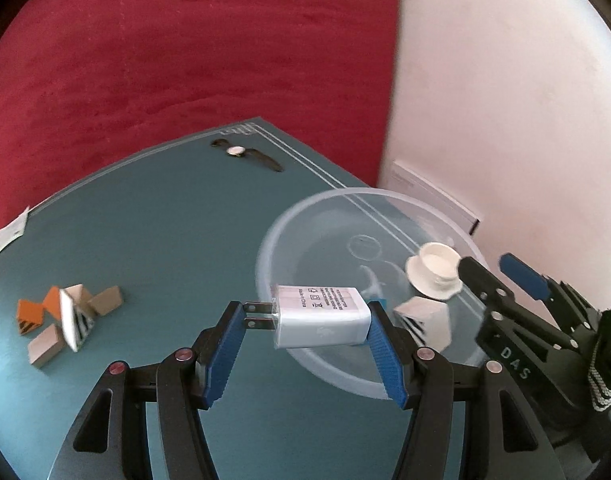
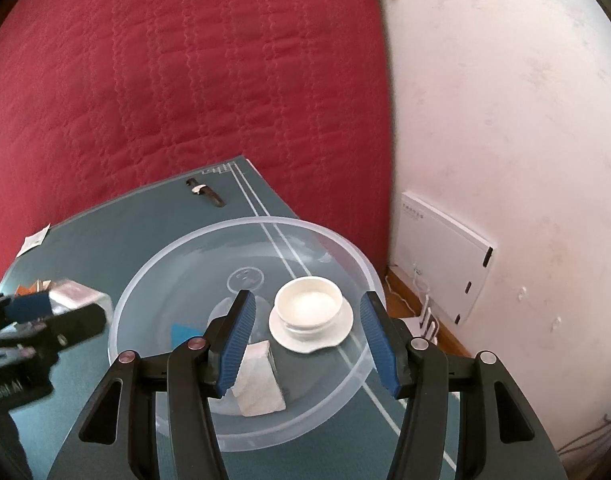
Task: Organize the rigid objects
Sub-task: 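Open both grippers, dropping the white block and the charger into the bowl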
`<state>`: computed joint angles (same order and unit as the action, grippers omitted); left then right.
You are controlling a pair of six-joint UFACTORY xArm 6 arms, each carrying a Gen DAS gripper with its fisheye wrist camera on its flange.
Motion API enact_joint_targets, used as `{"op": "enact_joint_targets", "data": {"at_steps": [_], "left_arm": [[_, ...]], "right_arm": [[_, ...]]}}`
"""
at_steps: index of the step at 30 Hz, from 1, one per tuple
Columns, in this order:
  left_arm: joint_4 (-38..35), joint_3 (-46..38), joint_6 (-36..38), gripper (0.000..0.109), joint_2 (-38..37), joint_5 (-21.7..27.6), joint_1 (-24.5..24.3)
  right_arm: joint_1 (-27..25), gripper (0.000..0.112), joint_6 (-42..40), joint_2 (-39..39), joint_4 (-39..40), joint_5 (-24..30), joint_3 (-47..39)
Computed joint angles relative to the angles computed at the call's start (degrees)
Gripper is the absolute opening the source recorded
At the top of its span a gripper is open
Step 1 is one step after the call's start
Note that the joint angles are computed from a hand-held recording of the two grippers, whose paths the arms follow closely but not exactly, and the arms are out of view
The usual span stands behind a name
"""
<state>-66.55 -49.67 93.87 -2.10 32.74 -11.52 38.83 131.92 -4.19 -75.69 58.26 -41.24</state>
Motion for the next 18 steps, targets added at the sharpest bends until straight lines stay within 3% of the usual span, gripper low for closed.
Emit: {"op": "enact_joint_targets", "data": {"at_steps": [4,6,8,18], "left_arm": [[3.77,0.35,-2.52,0.065,0.16,2.18,-0.36],[3.96,0.56,-2.19,0.071,0.25,2.07,-0.43],[3.28,0.88,-1.56,0.086,0.20,1.32,-0.53],[5.14,0.35,-7.69,0.092,1.79,-4.22,-0.36]], "right_arm": [[-0.69,0.056,-0.20,0.19,-0.19,-0.54,-0.18],[-0.84,0.056,-0.37,0.26,-0.15,-0.77,-0.29],[-0.81,0.056,-0.49,0.10,-0.08,-0.76,-0.25],[-1.19,0.056,-0.58,0.39,-0.39,-1.50,-0.07]]}}
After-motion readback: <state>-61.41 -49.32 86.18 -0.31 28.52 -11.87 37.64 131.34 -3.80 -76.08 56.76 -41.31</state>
